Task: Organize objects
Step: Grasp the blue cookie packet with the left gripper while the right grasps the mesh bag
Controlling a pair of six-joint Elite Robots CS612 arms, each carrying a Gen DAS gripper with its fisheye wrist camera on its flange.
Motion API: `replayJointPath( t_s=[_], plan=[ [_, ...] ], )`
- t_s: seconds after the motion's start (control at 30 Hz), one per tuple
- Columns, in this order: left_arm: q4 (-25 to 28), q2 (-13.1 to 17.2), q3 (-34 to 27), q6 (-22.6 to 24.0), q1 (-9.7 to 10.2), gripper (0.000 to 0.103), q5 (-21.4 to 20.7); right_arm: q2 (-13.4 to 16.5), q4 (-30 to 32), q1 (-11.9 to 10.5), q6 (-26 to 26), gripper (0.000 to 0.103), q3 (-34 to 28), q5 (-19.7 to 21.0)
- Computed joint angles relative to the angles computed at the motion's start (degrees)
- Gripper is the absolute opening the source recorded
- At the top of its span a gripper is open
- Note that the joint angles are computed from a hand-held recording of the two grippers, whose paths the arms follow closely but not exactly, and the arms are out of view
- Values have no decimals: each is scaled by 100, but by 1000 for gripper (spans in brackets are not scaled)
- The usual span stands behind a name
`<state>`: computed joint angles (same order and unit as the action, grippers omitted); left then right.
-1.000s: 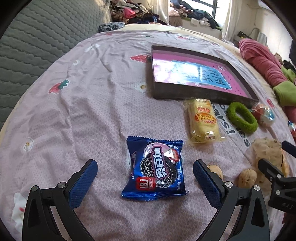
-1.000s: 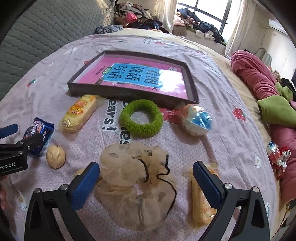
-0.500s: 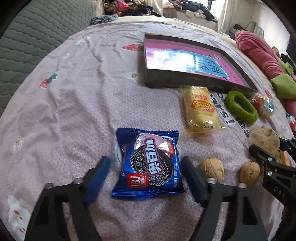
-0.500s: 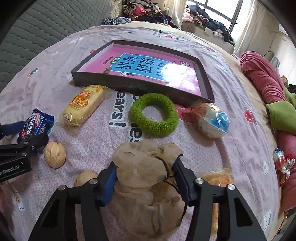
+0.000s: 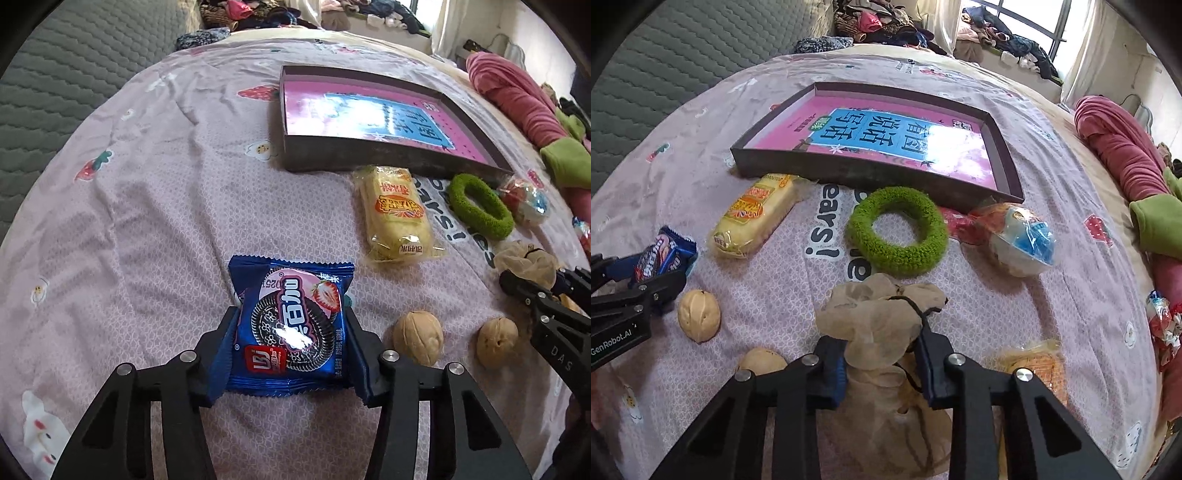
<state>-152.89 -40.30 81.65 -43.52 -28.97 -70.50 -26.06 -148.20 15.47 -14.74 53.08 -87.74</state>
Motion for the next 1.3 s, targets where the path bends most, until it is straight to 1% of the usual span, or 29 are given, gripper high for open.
replayJointPath(
  t_s=[0.07,0.17,0.37,0.7,0.83,1.03,1.3],
  plan=[
    [-92,-29,47,-49,13,54,-61,-41,-65,-18,35,29,60,81],
    [-199,-76,108,-95,3,54,-36,-113,-150,-45,43,25,155,219],
    [-227,-145,138,-153,-45,54,128,-179,-250,-81,80,24,235,360],
    [-206,-201,48,36,-80,54,321,-224,-370,-122,146,24,286,493],
    [-292,-202,-40,151,-76,54,370,-228,-421,-132,145,24,246,519],
    [-321,-181,-280,418,-101,54,476,-231,-489,-159,155,24,152,562],
    [-278,-124,-597,640,-108,54,641,-229,-609,-197,150,24,-50,579]
  ],
)
